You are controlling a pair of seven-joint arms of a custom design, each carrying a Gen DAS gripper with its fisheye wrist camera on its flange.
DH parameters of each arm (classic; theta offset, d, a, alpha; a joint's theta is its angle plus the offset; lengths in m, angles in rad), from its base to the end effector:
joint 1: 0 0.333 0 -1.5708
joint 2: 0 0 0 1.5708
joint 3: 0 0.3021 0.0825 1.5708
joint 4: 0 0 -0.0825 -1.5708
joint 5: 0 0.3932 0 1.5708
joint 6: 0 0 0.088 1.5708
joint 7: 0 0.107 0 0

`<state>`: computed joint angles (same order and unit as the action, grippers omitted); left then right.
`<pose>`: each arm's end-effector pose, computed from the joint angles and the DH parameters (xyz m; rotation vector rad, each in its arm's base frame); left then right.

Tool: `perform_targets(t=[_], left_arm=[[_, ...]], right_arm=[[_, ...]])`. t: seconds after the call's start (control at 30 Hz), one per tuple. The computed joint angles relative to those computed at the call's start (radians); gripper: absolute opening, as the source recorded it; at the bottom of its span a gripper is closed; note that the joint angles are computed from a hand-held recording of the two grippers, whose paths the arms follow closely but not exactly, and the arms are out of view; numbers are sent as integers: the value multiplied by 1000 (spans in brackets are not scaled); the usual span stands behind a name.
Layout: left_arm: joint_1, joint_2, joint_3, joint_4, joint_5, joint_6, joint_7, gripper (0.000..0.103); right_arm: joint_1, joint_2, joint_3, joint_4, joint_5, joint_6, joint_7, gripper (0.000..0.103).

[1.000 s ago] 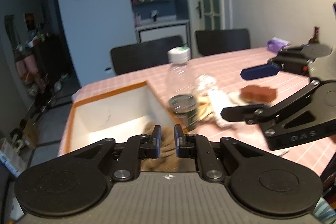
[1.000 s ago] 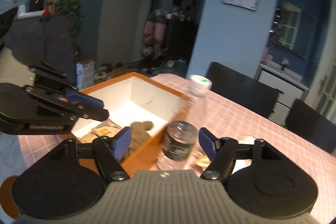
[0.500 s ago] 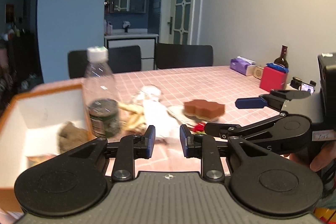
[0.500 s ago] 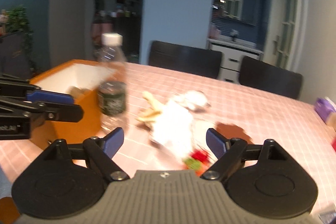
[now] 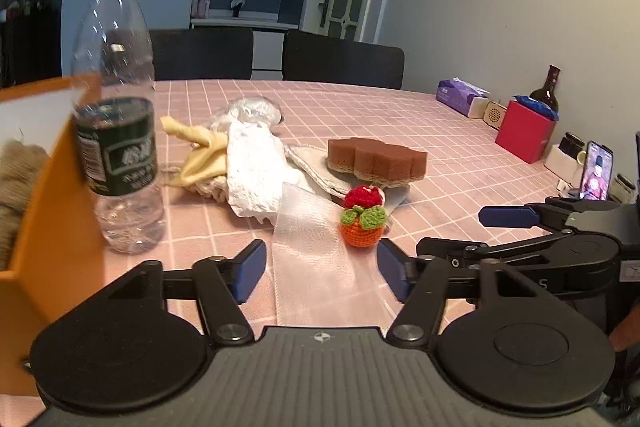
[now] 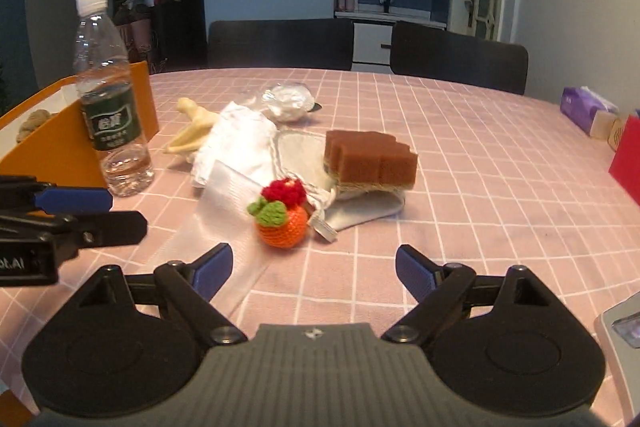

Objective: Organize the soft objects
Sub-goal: 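Move the right gripper back to the table and reach the crocheted orange, then close the right gripper on the crocheted orange while the left gripper approaches the mesh bag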

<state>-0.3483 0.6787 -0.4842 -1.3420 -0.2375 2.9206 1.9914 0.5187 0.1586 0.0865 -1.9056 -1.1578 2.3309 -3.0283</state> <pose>0.6096 -0.4816 0.4561 -0.9815 2.4051 -1.4159 0.5300 0.3453 0.4338 -1.3887 1.9770 -1.0015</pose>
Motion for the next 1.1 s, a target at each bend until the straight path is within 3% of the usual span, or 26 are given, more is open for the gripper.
perform_targets(t=[0.1,0.2,0.33,0.5,0.7,0.83,0.9,1.03,1.1], left_arm=[[-61,40,70,70,44,-33,-56,79],[-99,55,124,100,95,-57,-108,79],[-103,69,137,131,124,-95,-144,79],[-108,85,138,161,147,-119,-158,79],[-118,124,126,222,152,-164,-138,84],[-118,135,110,240,137,-185,-107,87],[-128,141,116,252,136,-202,-106,89],[-160,173,144,306,146,-258,-134,90],[-182,189,172,333,162,-277,-172,90]], right_arm=[[-7,11,-11,5,-29,25,24,82],[-19,35,-22,30,-38,72,22,71],[-26,89,-45,87,-39,138,2,66],[-13,157,-74,159,11,143,-69,56],[3,166,-109,153,43,176,-74,37],[12,104,-110,90,7,186,-20,37],[18,64,-98,52,-26,147,23,36],[-2,8,-55,-16,-9,83,54,35],[-16,-9,-42,-48,-12,91,83,35]])
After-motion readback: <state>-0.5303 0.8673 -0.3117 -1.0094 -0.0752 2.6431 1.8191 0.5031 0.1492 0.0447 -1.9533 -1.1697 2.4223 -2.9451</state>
